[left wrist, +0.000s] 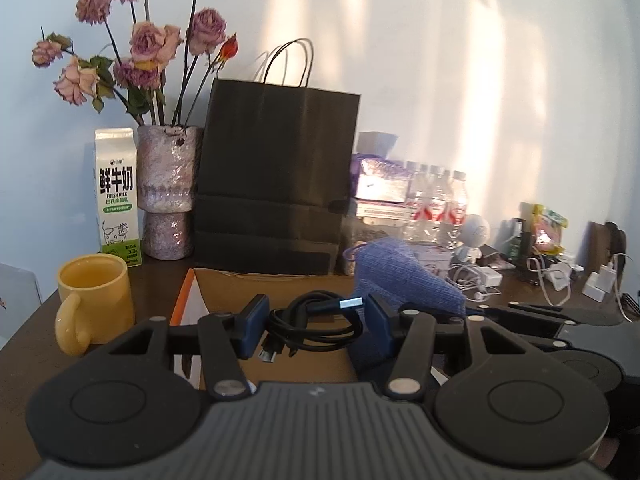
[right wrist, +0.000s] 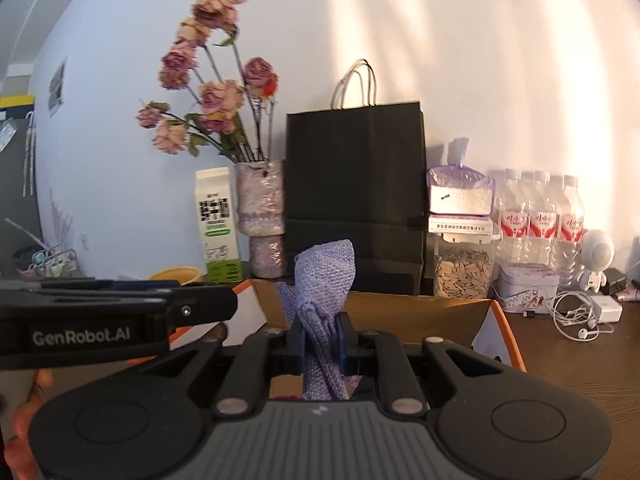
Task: Organize objects
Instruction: 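Lift the purple pouch with the right tool and carry it over the box, then lower the purple pouch into the box and open the right tool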
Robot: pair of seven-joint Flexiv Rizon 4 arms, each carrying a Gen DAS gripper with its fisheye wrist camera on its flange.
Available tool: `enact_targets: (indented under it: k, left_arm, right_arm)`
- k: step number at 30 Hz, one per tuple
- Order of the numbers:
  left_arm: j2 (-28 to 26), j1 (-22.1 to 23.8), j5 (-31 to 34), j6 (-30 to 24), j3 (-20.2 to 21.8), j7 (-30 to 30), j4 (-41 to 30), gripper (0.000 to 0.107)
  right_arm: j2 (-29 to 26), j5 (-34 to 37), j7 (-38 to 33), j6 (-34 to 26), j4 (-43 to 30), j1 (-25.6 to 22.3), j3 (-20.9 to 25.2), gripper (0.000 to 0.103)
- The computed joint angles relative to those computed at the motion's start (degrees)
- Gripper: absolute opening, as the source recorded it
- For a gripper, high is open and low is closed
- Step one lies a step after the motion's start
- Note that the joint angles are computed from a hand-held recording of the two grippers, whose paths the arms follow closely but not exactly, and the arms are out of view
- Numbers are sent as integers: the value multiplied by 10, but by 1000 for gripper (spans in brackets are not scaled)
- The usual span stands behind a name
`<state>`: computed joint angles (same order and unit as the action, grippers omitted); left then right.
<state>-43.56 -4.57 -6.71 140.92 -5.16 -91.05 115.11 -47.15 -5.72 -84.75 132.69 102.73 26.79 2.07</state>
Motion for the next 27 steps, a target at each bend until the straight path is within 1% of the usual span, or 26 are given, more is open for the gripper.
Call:
enact_targets:
  k: [4,8,14,19,20,21,22,23,24,25,26,27]
  left_arm:
    - [-21,1,-21,-33,-2,4,-41,53]
    - [-36,-1,-32,-60,0,11,-70,53]
    - [-47,1,-40,-84,1,15,-82,53]
    - [-48,0,-42,-84,3,15,-82,54]
    - [-47,0,-43,-88,3,16,-82,60]
    - [-47,-4,-48,-90,5,19,-82,82]
    - [-47,-12,-61,-89,11,21,-82,94]
    - [-49,-24,-79,-85,20,27,-82,103]
    - [-51,-36,-96,-81,29,36,-83,103]
    - [-50,-39,-103,-82,30,41,-83,103]
    - [-50,-38,-105,-83,28,42,-82,103]
    - [-49,-38,-110,-83,27,43,-81,103]
  right_arm:
    - [-24,-8,20,-38,-50,-7,-3,13]
    - [-41,-21,38,-72,-78,-12,-6,13]
    - [-48,-23,45,-93,-87,-7,-17,13]
    - [-47,-15,42,-98,-85,1,-26,14]
    - [-46,-8,40,-103,-84,6,-31,18]
    - [-45,-1,38,-109,-84,12,-38,21]
    - [-44,11,35,-115,-84,22,-48,21]
    - [-44,26,32,-120,-85,34,-61,31]
    - [-44,39,29,-124,-85,43,-70,49]
    - [-44,54,26,-130,-86,55,-84,61]
    - [-44,70,24,-137,-87,67,-96,89]
    - [-45,87,22,-143,-89,80,-111,103]
